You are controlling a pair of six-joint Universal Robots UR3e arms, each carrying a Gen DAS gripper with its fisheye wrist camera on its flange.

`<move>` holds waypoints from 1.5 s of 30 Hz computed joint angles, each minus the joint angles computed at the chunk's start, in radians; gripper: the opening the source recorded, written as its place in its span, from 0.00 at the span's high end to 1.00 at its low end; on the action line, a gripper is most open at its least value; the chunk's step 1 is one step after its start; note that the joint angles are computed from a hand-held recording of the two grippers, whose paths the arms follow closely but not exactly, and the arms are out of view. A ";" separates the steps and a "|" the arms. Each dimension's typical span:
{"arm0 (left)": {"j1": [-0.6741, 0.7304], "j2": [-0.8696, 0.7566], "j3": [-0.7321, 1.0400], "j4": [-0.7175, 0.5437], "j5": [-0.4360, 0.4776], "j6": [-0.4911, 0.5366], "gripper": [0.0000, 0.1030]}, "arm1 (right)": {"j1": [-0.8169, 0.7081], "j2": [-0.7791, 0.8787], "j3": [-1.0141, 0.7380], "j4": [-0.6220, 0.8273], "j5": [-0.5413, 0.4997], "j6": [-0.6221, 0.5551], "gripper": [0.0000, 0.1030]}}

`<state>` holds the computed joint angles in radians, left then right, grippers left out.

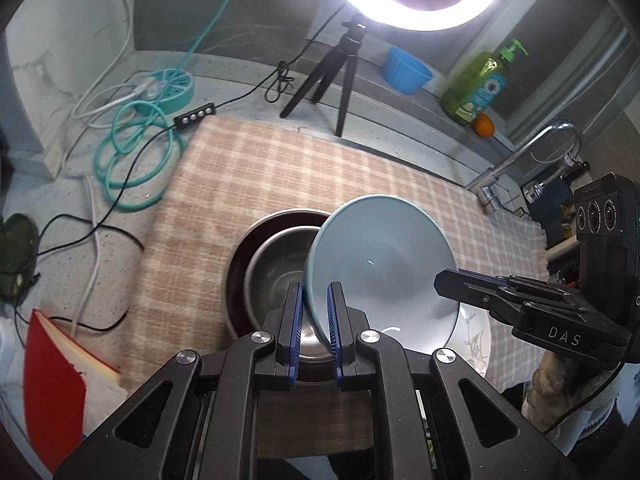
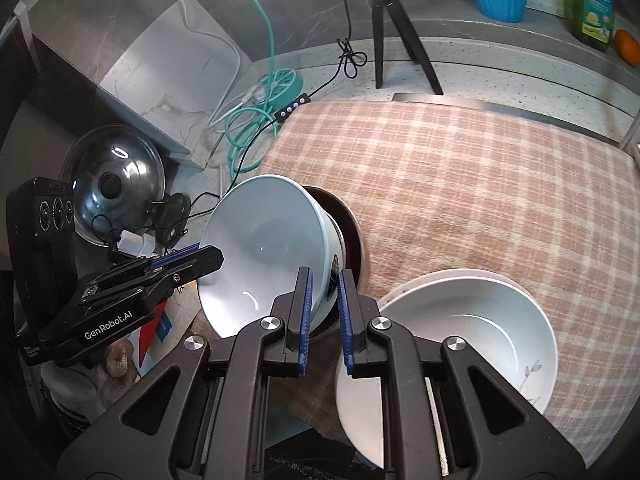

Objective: Organize plates and bowls
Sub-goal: 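Lift and carry the light blue bowl with both tools into the steel bowl, then open both tools to release the light blue bowl in the steel bowl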

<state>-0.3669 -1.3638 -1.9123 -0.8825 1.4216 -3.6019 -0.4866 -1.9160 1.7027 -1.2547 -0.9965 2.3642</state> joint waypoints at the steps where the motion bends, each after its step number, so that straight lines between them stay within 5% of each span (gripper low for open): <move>1: 0.013 0.010 -0.015 0.000 -0.007 0.006 0.90 | 0.017 0.009 0.003 -0.019 -0.003 0.017 0.87; 15: 0.101 0.044 -0.099 -0.008 -0.070 0.056 0.90 | 0.153 0.096 0.050 -0.206 -0.048 0.162 0.87; 45: 0.069 -0.019 -0.080 0.003 -0.012 0.054 0.89 | 0.223 0.174 0.063 -0.312 -0.104 0.193 0.87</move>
<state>-0.2983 -1.3829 -1.9923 -0.8795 1.4092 -3.5478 -0.2640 -1.7422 1.7654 -1.5667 -1.1003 2.5572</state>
